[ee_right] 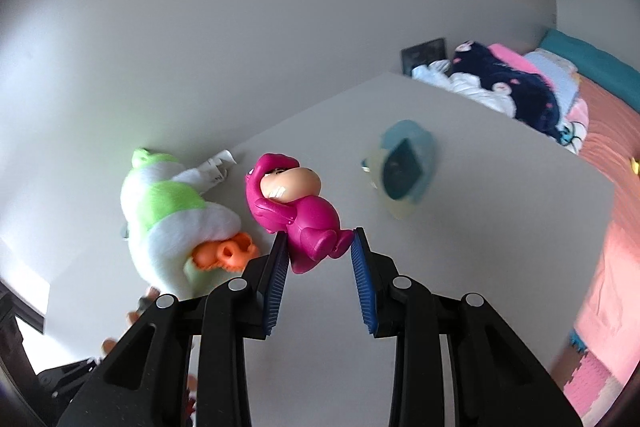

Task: Collect trash
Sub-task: 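Grasp the black-haired doll figure with the left tool while the right tool grasps the pink plush figure, then carry the doll and pink figure over the black bin and open both tools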

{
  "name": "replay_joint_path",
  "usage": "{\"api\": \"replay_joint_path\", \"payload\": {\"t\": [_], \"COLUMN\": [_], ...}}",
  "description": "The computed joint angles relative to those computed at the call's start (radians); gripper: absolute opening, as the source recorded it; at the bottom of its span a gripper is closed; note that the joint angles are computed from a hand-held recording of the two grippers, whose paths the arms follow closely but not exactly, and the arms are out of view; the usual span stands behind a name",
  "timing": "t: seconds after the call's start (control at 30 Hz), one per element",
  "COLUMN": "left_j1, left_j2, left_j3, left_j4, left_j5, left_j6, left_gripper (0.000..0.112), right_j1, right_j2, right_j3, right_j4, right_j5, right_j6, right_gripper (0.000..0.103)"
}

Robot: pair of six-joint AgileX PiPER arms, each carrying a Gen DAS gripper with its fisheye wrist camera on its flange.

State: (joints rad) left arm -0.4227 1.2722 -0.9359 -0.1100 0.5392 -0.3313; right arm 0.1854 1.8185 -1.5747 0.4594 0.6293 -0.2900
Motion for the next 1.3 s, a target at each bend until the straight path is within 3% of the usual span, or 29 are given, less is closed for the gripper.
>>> {"api": "replay_joint_path", "payload": {"t": [0.27, 0.5, 0.73, 0.9, 1.1, 1.17, 1.2, 1.23, 1.27, 1.3], "left_j1": [-0.302, -0.538, -0.674, -0.736, -0.773, -0.789, -0.807, -0.826, -0.839, -0.848], "left_j2": [0.048, 0.214, 0.447, 0.636, 0.866, 0.935, 0.956, 0.984, 0.990, 0.987], "left_j3": [-0.084, -0.226, -0.448, -0.650, -0.913, -1.003, -1.030, -1.067, -1.064, -1.052], "left_j4": [0.278, 0.376, 0.317, 0.214, 0.093, 0.062, 0.091, 0.160, 0.222, 0.253], "left_j5": [0.003, -0.005, 0.026, 0.085, 0.209, 0.267, 0.286, 0.314, 0.308, 0.306], "left_j6": [-0.312, -0.418, -0.322, -0.198, -0.065, -0.018, -0.029, -0.060, -0.099, -0.119], "left_gripper": [0.051, 0.051, 0.051, 0.051, 0.051, 0.058, 0.072, 0.096, 0.097, 0.097], "right_j1": [-0.230, -0.681, -1.197, -1.470, -1.607, -1.600, -1.594, -1.584, -1.586, -1.606], "right_j2": [-0.368, -0.588, -0.642, -0.576, -0.433, -0.390, -0.376, -0.374, -0.376, -0.365], "right_j3": [0.402, 0.613, 0.710, 0.743, 0.737, 0.731, 0.742, 0.767, 0.787, 0.804], "right_j4": [0.220, 0.413, 0.516, 0.481, 0.419, 0.386, 0.370, 0.368, 0.383, 0.418], "right_j5": [-0.030, 0.145, 0.391, 0.467, 0.425, 0.376, 0.308, 0.214, 0.156, 0.108], "right_j6": [-0.273, -0.575, -0.844, -0.978, -1.039, -1.017, -1.001, -0.979, -0.977, -1.000], "right_gripper": [0.034, 0.034, 0.034, 0.034, 0.034, 0.036, 0.054, 0.067, 0.081, 0.081]}}
